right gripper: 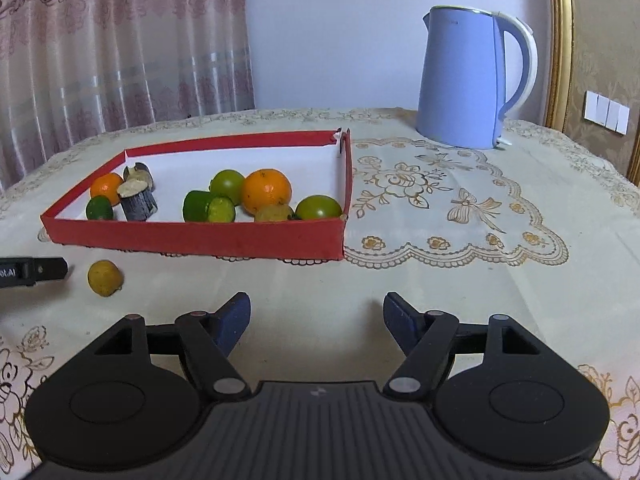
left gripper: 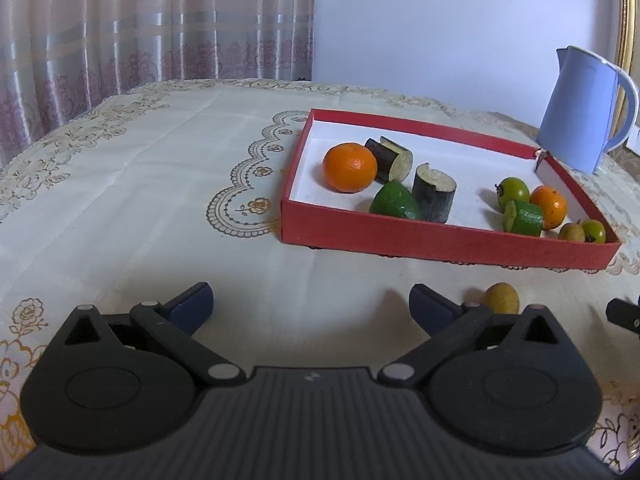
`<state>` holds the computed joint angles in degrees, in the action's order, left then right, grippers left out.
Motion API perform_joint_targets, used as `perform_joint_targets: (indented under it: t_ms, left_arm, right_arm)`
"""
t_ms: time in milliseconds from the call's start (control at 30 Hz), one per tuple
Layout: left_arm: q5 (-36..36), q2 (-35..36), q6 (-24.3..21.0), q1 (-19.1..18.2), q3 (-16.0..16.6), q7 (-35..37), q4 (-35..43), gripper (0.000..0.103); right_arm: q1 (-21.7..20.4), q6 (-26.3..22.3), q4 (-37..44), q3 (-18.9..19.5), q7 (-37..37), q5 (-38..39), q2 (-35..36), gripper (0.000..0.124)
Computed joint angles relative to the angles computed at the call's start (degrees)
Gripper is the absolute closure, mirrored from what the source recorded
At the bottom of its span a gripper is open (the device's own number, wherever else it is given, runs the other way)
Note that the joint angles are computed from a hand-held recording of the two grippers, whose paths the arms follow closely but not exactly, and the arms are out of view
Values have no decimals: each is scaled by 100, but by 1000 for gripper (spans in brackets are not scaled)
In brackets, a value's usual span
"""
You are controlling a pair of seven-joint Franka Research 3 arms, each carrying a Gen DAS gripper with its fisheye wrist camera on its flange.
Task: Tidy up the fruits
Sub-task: 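Reach the left gripper to the small yellow fruit and grasp it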
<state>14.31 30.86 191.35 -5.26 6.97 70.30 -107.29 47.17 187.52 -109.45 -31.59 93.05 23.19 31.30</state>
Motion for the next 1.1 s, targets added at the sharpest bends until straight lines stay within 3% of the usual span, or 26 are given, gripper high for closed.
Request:
perform_joint_targets:
  t_ms: [100,200,267,300,367,533,667,767,1100]
  left_arm:
    - [-102,-9,-71,-301,306,-12,-9,0]
    - [-151,-34,-87,-514,517,-42,-45,0]
    - [-92,-90,-140,-355,327,-28,-62,0]
    - [-11,-135,-172,-94,25,-5,-74,0]
    - [71,-186,-191,72,-190,-8,-100,0]
    - [139,-233,-25,-397,202,122,-179,0]
    - [199,-250,64,-356,76,287,-195,0]
    - [336,-247,111,-45,-296,433,-191,0]
    - [333,-79,27,-116,-361,707,36,0]
  right_arm:
    - [315,-364,106,-408,218,-59,146,49]
    - [-1,-253,44,-71,303,-260,16,46]
    - [-253,-222,39,196,298,-368,-58,42]
    - [-241,-253,54,178,316,-415,-50,41]
    - [18,-370,92,-119,439,-526,38,41]
    - [-92,-389,104,-37,617,-800,14,39]
    - [-112,-383,96,-31,718,-914,7,38]
    - [-126,-380,91,-22,762,-970,1,38]
    - [-151,-379,91,-6,837,-1057,-4,37]
